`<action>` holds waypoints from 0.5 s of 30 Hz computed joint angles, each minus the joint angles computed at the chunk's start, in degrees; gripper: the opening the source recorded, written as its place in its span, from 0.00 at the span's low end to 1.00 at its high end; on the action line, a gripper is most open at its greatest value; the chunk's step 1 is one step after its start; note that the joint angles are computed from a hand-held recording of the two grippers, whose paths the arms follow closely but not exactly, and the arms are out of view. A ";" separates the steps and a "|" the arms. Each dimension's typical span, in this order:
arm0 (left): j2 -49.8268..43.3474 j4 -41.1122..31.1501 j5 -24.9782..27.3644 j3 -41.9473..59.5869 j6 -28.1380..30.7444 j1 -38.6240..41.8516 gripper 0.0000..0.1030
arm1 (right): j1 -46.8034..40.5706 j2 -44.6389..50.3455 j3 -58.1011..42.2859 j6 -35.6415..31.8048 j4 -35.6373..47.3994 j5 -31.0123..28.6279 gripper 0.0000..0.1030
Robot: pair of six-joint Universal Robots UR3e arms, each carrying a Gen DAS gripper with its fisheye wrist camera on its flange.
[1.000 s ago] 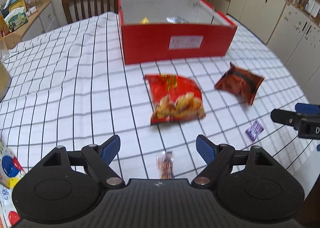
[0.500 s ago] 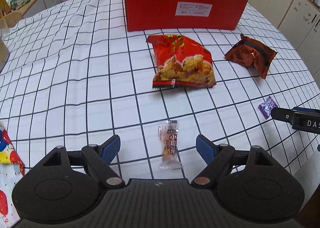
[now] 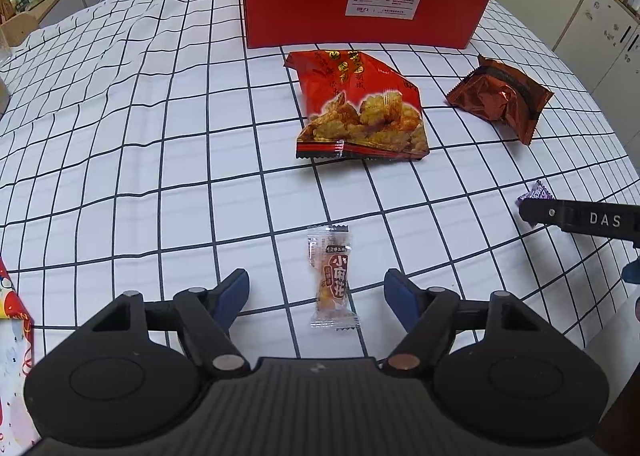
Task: Organize snacks
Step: 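Grasp the small white candy packet with the left tool while the right tool grasps the purple candy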
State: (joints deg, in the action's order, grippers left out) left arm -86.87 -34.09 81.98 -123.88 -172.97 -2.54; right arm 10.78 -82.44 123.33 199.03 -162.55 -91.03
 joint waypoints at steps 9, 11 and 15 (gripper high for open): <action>-0.50 -0.71 -1.15 0.64 0.17 0.47 0.59 | 1.45 4.03 -5.02 -3.43 1.05 -0.18 0.44; -0.64 -1.12 -1.61 0.91 0.24 0.63 0.53 | 1.96 4.86 -6.15 -3.96 1.48 -0.71 0.43; -0.91 -1.38 -2.06 1.12 -0.01 0.76 0.47 | 3.34 6.17 -8.13 -4.86 2.57 -2.53 0.36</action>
